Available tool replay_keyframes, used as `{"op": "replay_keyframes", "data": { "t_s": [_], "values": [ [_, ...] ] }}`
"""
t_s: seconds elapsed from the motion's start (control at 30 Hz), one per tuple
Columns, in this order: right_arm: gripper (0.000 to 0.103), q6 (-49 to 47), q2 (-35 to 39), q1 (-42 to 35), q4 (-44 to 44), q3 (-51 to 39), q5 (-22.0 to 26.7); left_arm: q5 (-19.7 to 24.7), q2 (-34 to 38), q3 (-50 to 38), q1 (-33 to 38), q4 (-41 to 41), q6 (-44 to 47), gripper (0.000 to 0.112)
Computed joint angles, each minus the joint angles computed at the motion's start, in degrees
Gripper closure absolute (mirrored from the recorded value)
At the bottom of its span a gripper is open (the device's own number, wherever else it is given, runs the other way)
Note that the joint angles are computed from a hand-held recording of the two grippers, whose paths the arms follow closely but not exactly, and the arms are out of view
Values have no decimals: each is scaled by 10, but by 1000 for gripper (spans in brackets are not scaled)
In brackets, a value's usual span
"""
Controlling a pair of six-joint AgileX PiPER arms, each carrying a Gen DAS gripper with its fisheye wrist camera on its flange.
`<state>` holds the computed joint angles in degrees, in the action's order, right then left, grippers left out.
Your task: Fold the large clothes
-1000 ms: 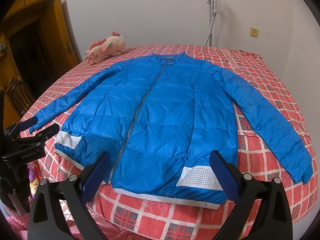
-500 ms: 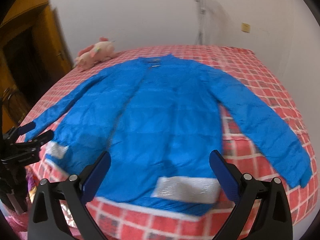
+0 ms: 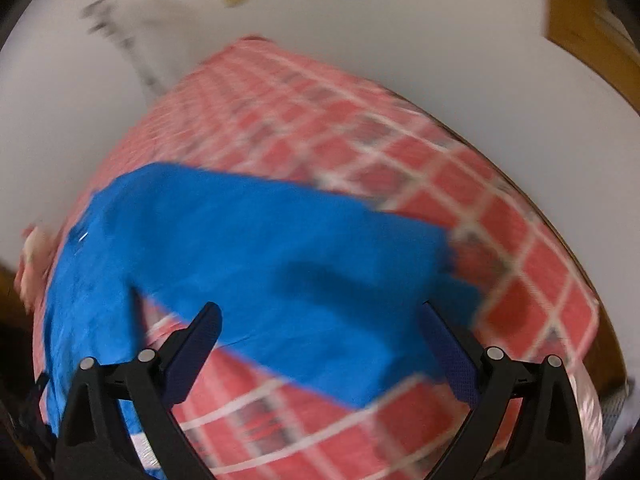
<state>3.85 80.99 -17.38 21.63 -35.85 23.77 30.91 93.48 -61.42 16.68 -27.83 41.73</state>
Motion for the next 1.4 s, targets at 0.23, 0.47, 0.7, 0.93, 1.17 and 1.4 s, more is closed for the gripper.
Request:
{"op": "replay_keyframes", "data": {
  "t_s": [0.23, 0.47, 0.7, 0.93, 1.17, 1.4],
  "values": [
    [5, -216, 74, -92, 194, 9, 14, 1, 33, -27, -16, -2, 10, 12],
    [62, -249, 58, -88, 230, 11, 22, -5, 31, -21, -6, -28, 43, 12],
    [74, -165, -20, -16, 172, -19, 26, 4, 23, -20, 4, -58, 79, 12],
    [74, -13, 35, 156, 76, -179, 14, 33, 29, -50, 21, -47, 68, 12],
    [74, 154, 212, 315, -94, -433, 46, 36, 61, -116, 29, 9, 3, 12],
    [74, 203, 418, 401, -178, -714, 161, 35, 105, -178, 27, 28, -11, 12]
  ]
}}
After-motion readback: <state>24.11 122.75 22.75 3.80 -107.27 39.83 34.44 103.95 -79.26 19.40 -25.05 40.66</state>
